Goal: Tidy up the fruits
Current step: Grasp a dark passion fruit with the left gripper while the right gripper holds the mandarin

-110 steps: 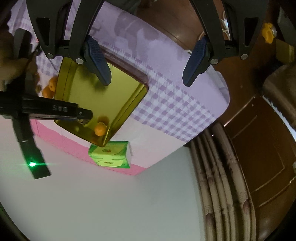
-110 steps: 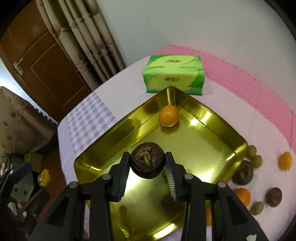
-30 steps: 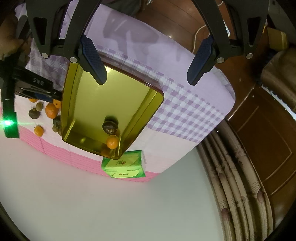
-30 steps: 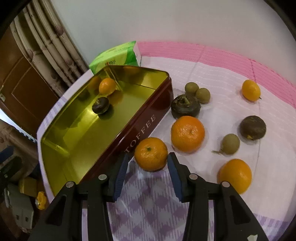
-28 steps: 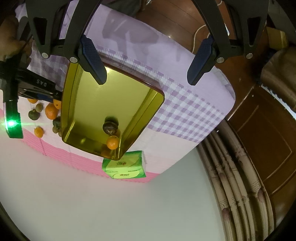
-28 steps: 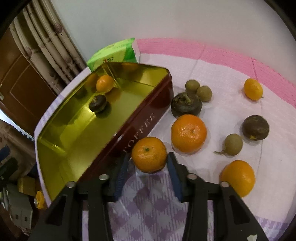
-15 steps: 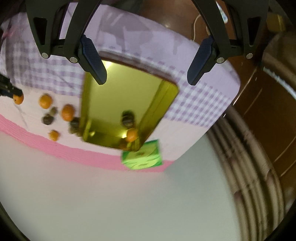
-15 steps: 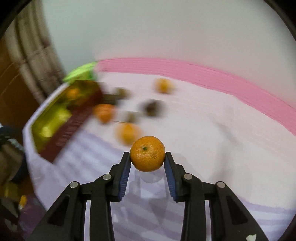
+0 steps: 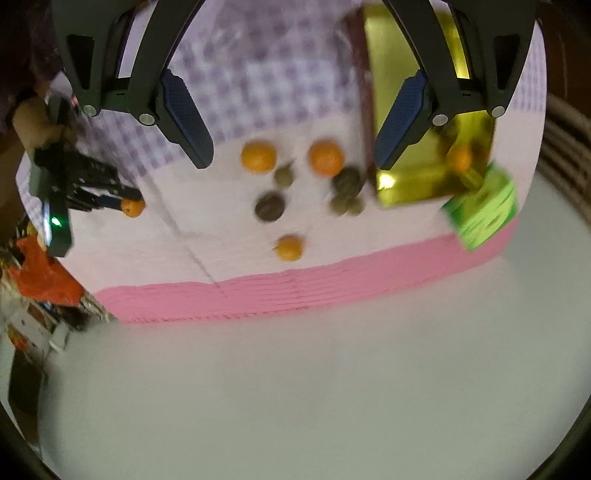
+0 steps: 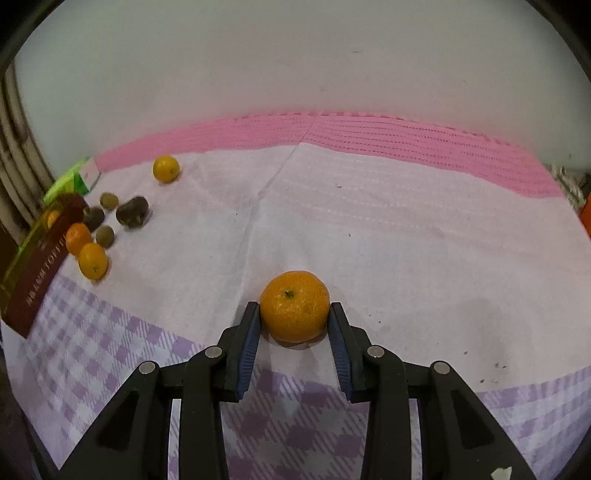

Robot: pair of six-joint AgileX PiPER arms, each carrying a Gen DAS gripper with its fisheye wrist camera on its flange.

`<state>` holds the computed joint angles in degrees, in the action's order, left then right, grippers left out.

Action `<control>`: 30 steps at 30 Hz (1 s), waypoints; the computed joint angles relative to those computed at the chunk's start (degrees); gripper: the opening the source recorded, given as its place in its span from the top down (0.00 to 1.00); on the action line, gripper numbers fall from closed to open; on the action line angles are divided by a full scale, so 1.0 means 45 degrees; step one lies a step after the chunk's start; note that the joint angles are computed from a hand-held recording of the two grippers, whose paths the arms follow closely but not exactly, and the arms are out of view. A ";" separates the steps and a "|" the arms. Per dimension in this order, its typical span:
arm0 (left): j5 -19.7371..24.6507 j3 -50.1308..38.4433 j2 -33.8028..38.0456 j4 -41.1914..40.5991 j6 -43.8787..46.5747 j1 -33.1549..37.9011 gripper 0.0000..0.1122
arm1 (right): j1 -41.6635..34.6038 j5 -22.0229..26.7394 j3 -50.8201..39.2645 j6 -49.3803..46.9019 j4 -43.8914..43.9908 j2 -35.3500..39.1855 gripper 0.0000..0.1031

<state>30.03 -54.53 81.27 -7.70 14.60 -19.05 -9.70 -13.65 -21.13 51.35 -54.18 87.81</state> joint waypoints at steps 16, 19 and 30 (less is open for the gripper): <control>0.1277 -0.6164 0.8156 0.3260 -0.2421 -0.1404 0.42 | -0.1362 -0.2367 -0.0096 0.1363 -0.1652 0.1032 0.66; 0.1571 -0.6715 0.8804 0.2624 -0.1739 -0.1329 0.60 | -0.1469 -0.2481 -0.0112 0.1388 -0.1754 0.1103 0.65; 0.0129 -0.3172 0.5045 0.0429 -0.2412 -0.1350 0.68 | -0.1435 -0.2517 -0.0062 0.1088 -0.1442 0.1183 0.65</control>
